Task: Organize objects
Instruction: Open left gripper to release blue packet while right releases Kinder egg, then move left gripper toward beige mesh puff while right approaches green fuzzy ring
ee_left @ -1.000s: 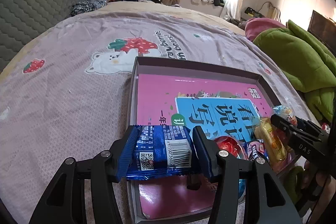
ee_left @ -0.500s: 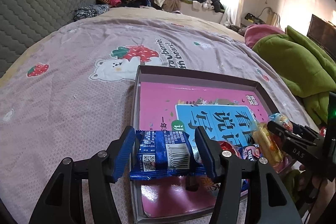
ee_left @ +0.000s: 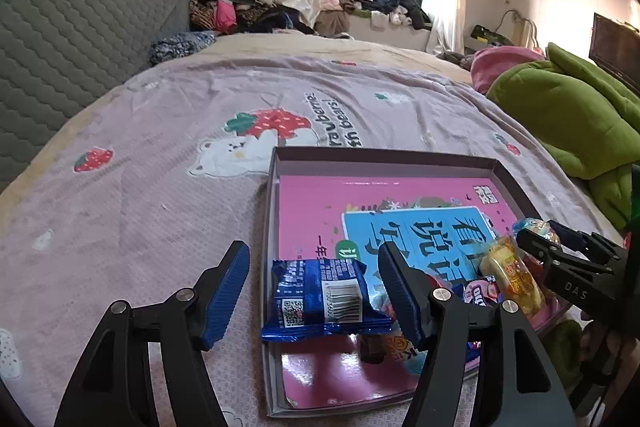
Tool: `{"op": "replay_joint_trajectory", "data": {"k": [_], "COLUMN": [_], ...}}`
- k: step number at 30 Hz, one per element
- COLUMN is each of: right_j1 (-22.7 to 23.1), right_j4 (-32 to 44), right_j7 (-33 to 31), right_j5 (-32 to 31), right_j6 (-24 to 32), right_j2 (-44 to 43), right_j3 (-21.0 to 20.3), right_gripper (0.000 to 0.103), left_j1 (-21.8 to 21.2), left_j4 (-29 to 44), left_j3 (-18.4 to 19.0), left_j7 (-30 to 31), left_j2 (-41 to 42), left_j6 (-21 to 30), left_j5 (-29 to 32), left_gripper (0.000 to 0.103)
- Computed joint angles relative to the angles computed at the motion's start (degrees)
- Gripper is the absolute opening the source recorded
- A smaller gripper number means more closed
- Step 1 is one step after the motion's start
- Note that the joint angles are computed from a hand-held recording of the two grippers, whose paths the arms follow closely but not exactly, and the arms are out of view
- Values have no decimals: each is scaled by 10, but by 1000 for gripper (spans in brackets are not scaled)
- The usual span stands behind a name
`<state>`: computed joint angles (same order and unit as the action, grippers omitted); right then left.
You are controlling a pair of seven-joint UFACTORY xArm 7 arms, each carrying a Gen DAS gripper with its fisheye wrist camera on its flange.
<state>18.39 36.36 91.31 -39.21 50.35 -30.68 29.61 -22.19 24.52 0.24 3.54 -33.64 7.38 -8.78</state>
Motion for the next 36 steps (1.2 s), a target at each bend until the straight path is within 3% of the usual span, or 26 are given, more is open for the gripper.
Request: {"op": "replay_joint_trajectory", "data": {"k": [9, 15, 21, 25, 30, 36], "right_j1": [-3, -12, -15, -8, 8, 15], "right_j4": [-2, -9, 21, 43, 60, 100], "right_j7": [12, 27, -3, -22, -36, -70], "right_j5": [-8, -18, 4, 25, 61, 102], "right_j6": [-5, -11, 29, 58, 97, 148], "right_j2": [-19, -72, -94, -106, -132, -140], "right_j3": [8, 27, 56, 76, 104, 129], "right_gripper": [60, 67, 67, 67, 68, 68], "left_j1": [31, 12, 8, -3, 16, 26], "left_j4": [1, -11, -25, -40, -63, -80], "left_j3": [-10, 18, 16, 23, -2, -10], "left_j7": [-30, -23, -23, -21, -33, -51], "left_j2": [-20, -59, -121, -186, -270, -391], "left_j6": [8, 2, 33, 77, 143, 259], "left_j5": [4, -5, -7, -16, -11, -13], "left_gripper": [69, 72, 72, 72, 72, 72]}}
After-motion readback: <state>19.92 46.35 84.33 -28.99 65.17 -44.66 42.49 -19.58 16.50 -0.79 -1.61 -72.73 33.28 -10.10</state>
